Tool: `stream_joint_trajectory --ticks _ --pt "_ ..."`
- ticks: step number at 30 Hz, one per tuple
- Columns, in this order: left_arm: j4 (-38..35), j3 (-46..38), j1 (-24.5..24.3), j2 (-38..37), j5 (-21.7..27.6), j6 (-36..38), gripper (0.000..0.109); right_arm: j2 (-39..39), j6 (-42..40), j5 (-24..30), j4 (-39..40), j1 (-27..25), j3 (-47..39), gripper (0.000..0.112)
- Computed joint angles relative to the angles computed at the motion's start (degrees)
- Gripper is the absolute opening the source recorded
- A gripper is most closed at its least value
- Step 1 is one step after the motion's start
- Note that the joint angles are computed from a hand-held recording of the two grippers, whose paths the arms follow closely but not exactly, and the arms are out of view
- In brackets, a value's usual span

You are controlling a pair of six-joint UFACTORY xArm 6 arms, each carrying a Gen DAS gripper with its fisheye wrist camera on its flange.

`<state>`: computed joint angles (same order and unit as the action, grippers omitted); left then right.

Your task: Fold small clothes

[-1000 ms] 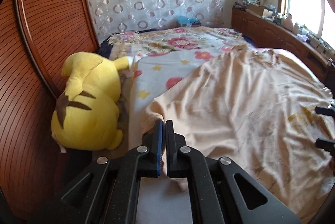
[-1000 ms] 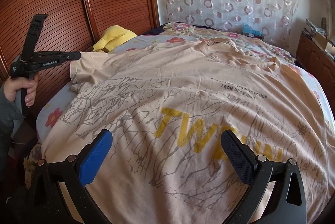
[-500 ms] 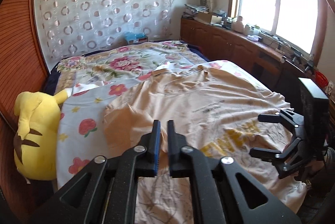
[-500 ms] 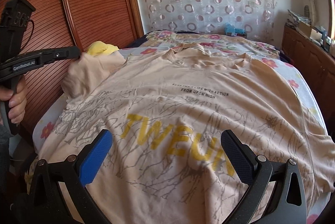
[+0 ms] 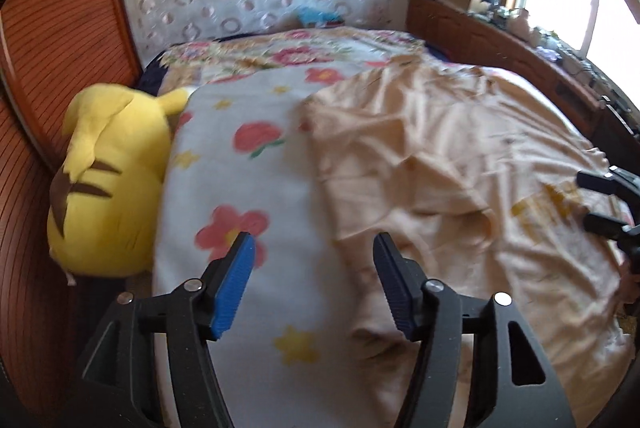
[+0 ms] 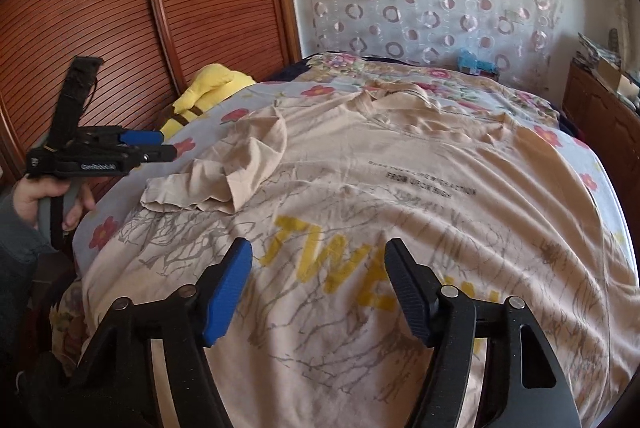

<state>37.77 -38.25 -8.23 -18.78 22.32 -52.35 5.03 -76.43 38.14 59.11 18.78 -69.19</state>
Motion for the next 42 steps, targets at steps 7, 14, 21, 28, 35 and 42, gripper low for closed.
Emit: stream_joint_trajectory --ticks 7,14,21,28,35,42 --pt "-0.5 1.4 1.9 1.1 -0.7 0.1 0.068 2.7 -1.2 1.4 -1.6 2.2 -4.7 0.056" --pt "-2.2 1.7 2.7 2.2 -2.3 1.7 0.084 7.9 0.1 5.4 -4.2 3.9 -11.6 0.042" --pt "-3.6 1.8 2.9 2.3 -2.7 3.0 0.089 16.3 6.9 6.9 -13.2 7.4 -21.3 0.042" --pt "-3.6 1.7 2.9 2.3 -2.7 2.9 0.089 20.1 9.2 3.4 -20.5 10.8 -24.7 0.041" --pt "-3.6 1.7 2.9 2.3 -2.6 2.9 0.089 20.3 8.3 -1.1 -20.7 11.6 -23.3 0.007" --pt "-3.5 1.7 2.8 2.3 -2.6 2.8 0.089 18.9 8.3 2.3 -15.3 8.1 -23.3 0.006"
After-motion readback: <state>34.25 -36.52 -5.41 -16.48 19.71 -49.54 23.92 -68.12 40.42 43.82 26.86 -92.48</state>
